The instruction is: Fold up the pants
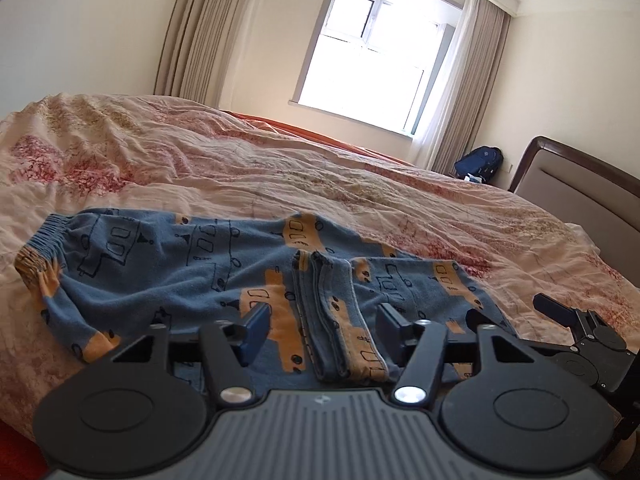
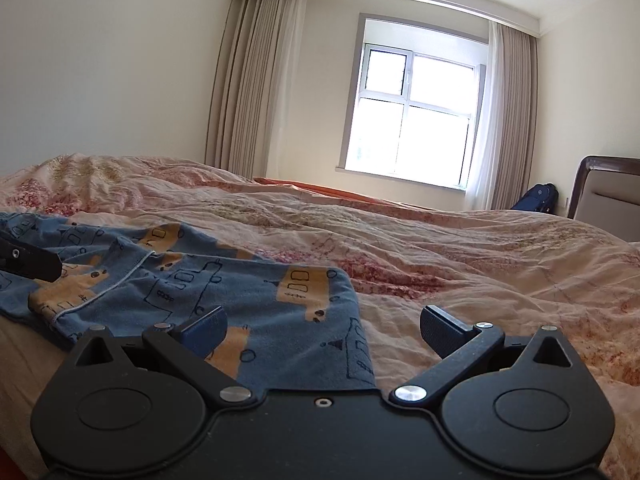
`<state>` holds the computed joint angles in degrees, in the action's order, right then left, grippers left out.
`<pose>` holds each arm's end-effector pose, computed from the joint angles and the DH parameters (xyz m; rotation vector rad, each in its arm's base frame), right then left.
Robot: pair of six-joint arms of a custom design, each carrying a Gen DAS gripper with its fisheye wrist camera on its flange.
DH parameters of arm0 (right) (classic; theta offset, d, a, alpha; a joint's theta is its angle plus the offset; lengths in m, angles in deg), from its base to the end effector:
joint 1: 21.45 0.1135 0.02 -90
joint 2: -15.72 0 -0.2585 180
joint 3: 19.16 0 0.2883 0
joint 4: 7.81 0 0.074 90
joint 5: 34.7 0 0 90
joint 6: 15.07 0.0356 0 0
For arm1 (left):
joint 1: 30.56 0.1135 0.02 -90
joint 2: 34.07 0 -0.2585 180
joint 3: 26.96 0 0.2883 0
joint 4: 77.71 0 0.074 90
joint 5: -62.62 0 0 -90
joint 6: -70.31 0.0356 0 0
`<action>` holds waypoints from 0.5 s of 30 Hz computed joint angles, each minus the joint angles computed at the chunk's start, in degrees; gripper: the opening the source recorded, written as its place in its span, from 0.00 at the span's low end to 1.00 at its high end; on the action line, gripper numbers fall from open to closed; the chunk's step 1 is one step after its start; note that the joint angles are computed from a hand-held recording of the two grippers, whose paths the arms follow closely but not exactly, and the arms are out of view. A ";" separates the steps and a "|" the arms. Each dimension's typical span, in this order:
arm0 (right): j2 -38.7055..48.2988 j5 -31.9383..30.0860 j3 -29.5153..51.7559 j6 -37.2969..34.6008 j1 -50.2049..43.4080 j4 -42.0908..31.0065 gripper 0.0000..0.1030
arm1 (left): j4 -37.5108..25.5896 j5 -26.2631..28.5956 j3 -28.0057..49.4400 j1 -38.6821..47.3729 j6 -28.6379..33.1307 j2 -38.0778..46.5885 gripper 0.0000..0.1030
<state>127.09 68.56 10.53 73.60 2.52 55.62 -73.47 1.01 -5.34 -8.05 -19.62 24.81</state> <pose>0.2401 0.0978 0.0349 -0.2567 1.8633 0.0525 0.1951 0.0625 0.1029 -0.1237 2.0802 -0.2927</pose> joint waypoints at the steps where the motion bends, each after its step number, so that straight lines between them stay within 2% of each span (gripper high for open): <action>1: -0.37 -0.69 0.87 -0.13 0.30 -0.77 1.00 | -1.04 -0.21 -0.25 1.30 -0.41 -2.14 0.86; 3: -0.56 -2.28 2.94 -0.08 1.26 -2.37 1.00 | -1.64 -0.73 -1.45 5.19 -1.18 -6.68 0.91; 4: -0.11 -2.91 4.01 0.18 1.89 -2.81 1.00 | -1.97 -1.33 -1.68 6.87 -1.08 -7.81 0.99; 6: 1.23 -4.01 7.03 0.46 3.83 -4.90 1.00 | -2.18 -2.70 -2.02 10.16 -1.01 -8.83 0.99; 11: 4.44 -3.94 10.62 -0.08 8.94 -5.69 1.00 | -0.87 -0.42 0.60 21.44 0.64 -1.38 0.99; 15: 7.50 -1.22 12.24 -0.48 12.38 -4.73 1.00 | 1.83 1.86 2.51 28.13 3.76 5.91 0.99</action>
<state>134.59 67.34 22.77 73.12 14.90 50.89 -71.65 2.87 -2.83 20.08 -15.85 30.73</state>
